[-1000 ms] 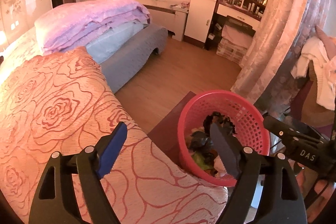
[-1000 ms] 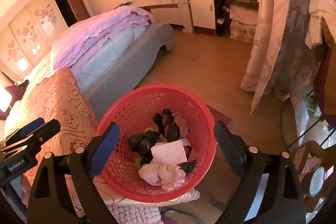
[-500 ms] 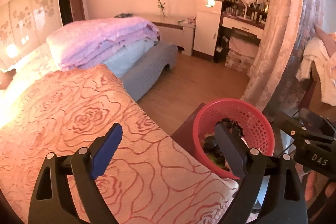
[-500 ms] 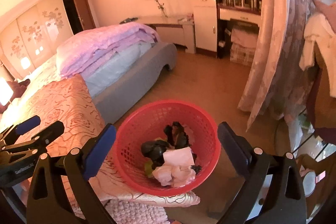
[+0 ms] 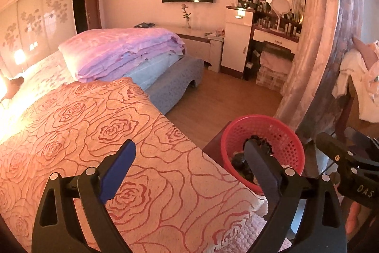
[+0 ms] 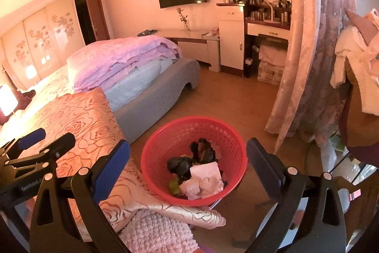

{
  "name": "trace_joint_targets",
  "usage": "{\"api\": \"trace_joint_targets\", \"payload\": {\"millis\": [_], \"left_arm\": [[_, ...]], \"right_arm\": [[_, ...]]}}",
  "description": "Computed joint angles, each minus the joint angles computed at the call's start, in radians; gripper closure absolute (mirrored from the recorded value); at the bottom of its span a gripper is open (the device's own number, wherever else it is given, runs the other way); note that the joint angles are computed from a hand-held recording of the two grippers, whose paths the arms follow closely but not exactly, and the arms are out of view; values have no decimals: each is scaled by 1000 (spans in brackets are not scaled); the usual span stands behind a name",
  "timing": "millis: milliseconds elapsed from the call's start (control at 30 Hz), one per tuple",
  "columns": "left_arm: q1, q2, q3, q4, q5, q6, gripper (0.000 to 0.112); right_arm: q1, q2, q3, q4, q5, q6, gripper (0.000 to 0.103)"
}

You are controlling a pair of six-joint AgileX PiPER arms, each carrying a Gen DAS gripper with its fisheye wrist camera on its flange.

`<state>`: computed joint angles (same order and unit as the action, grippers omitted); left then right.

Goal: Collect trash

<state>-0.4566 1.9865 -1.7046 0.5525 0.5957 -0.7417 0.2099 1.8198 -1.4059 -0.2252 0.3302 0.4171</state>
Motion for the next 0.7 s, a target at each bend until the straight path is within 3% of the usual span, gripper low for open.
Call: {"api": "trace_joint_targets", "payload": {"millis": [300, 700], "left_arm": [[-24, -13, 33, 24, -2, -19, 20], [-36, -10, 32, 35, 0, -23, 19]], "right_arm": [[17, -80, 90, -25, -19, 39, 7], [10, -67, 93, 12, -22, 10, 7]]}}
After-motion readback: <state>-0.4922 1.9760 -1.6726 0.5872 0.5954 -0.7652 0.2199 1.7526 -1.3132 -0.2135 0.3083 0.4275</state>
